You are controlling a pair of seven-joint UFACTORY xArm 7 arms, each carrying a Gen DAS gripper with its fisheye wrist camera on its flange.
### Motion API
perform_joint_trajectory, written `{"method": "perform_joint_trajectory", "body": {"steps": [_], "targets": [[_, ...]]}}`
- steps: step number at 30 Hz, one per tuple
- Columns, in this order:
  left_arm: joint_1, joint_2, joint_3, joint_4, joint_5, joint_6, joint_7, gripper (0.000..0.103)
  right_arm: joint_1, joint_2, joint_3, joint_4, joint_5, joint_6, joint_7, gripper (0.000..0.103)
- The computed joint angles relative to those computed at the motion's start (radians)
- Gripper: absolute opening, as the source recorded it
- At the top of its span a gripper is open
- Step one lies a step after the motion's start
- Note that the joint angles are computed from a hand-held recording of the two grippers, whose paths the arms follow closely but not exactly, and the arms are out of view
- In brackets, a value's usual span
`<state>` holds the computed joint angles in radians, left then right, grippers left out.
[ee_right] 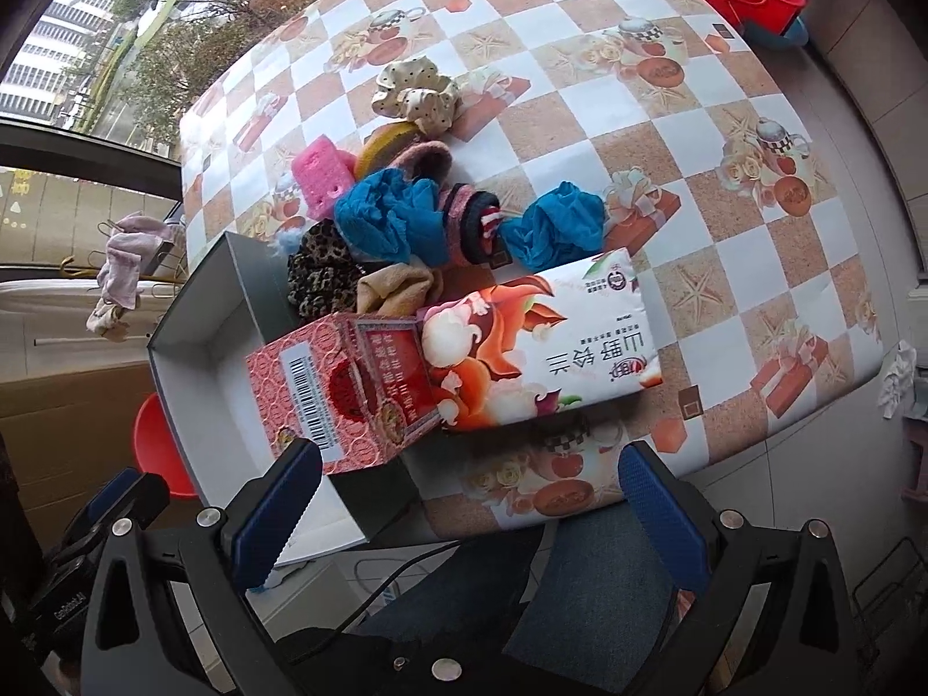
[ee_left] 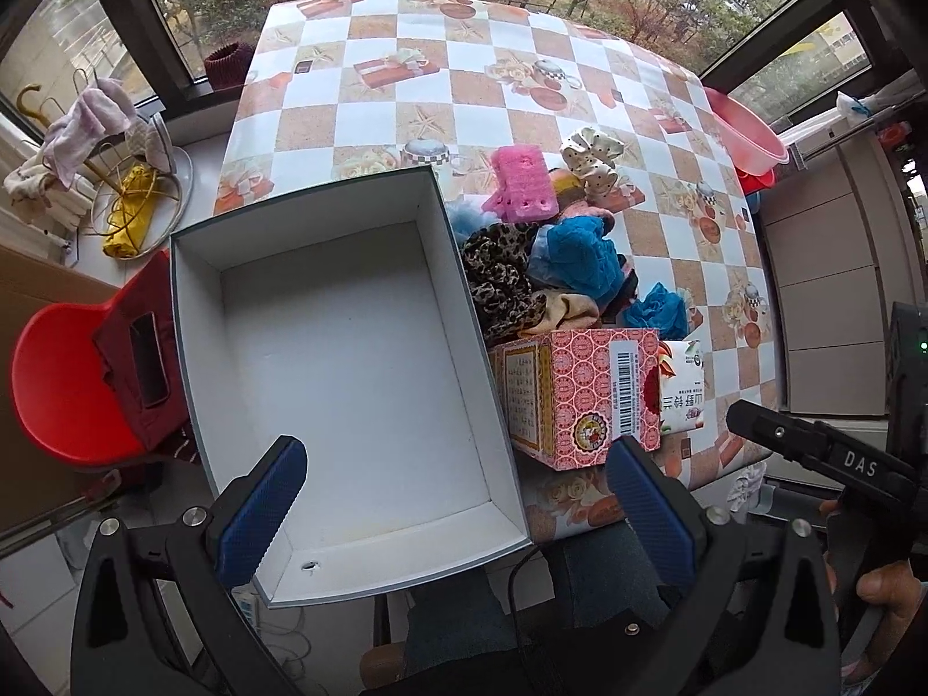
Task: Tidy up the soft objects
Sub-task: 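Move both grippers toward the pile of soft items, then grasp the white polka-dot scrunchie with the left gripper while the right grasps the blue cloth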
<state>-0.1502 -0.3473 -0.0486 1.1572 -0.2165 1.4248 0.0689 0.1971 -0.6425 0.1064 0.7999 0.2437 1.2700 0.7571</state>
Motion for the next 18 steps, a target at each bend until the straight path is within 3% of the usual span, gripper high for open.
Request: {"method": "perform_joint_trajectory", "body": {"steps": [7, 12, 18], "targets": [[-0.035, 0.138, -0.055, 0.132, 0.049, -0.035, -0.047, 0.103, -0.065, 0.05, -0.055, -0.031, -0.072, -0.003, -0.076, 0.103], [-0.078, 0.29, -0.094, 0.283, 0.118, -0.046, -0.115, 0.103, -0.114, 0.162, -0.091, -0.031, -0.117, -0.074, -0.182, 0.103], [-0.164, 0.518, -0.118, 0.504, 0.2, -0.043, -0.211, 0.103, -0.118, 0.364, -0.123, -0.002, -0.048, -0.165, -0.386, 0.103]]}}
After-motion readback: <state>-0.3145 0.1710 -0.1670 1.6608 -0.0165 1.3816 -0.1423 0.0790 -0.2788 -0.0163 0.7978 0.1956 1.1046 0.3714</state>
